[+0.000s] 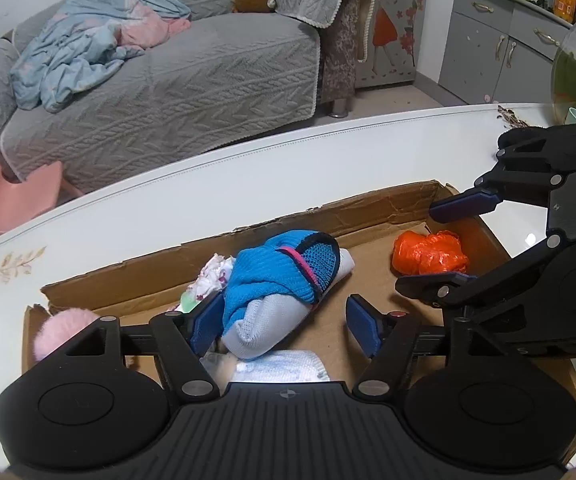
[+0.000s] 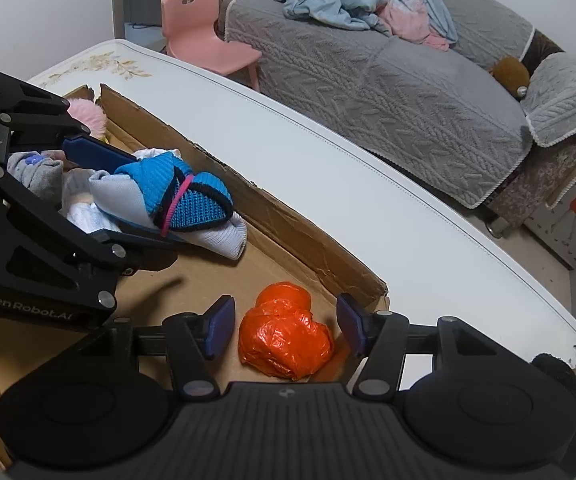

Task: Organize objects
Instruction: 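Open both tools to drop the blue sock and orange ball, then withdraw both tools from the box back to the sock pile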

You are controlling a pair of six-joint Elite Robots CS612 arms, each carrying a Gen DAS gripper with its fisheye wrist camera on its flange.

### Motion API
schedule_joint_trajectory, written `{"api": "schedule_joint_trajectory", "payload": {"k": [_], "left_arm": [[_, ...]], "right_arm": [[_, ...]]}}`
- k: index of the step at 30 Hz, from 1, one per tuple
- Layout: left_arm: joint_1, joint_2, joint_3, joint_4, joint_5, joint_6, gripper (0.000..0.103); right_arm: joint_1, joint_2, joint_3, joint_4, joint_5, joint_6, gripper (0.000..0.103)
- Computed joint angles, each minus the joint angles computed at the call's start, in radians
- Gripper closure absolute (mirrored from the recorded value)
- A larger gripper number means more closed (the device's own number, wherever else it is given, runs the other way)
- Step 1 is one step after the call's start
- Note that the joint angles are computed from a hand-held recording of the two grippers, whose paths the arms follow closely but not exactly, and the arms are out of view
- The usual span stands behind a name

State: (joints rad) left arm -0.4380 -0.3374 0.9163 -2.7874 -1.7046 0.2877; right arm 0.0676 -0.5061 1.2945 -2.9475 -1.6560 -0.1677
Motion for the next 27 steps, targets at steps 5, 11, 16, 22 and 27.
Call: {"api": "schedule_joint_trajectory", "payload": {"k": [5,11,16,22,27], "left_arm": [[-0.002,-0.015,0.021,-0.009,0.012,0.003,0.026],[0.002,-0.035,0.049,-0.020,0.008,-0.006,0.023],[0.004,-0.055,0.080,-0.030,0.008,-0.003,0.021],[0.017,-0.090,0.141,-0.071,-0.007,-0.019,0.021],[0.033,-0.129,0.217,-0.146,-0.024,-0.026,0.019]], "right_arm": [[0.002,-0.004,-0.001,0.010,-0.008,-0.003,0.048],[0.001,-0.016,0.017,-0.003,0.000,0.005,0.041],[0.004,-0.027,0.032,-0.014,-0.004,0.011,0.039],[0.008,-0.046,0.065,-0.041,-0.006,0.036,0.037],[0.011,-0.076,0.126,-0.106,0.009,0.067,0.034]]}}
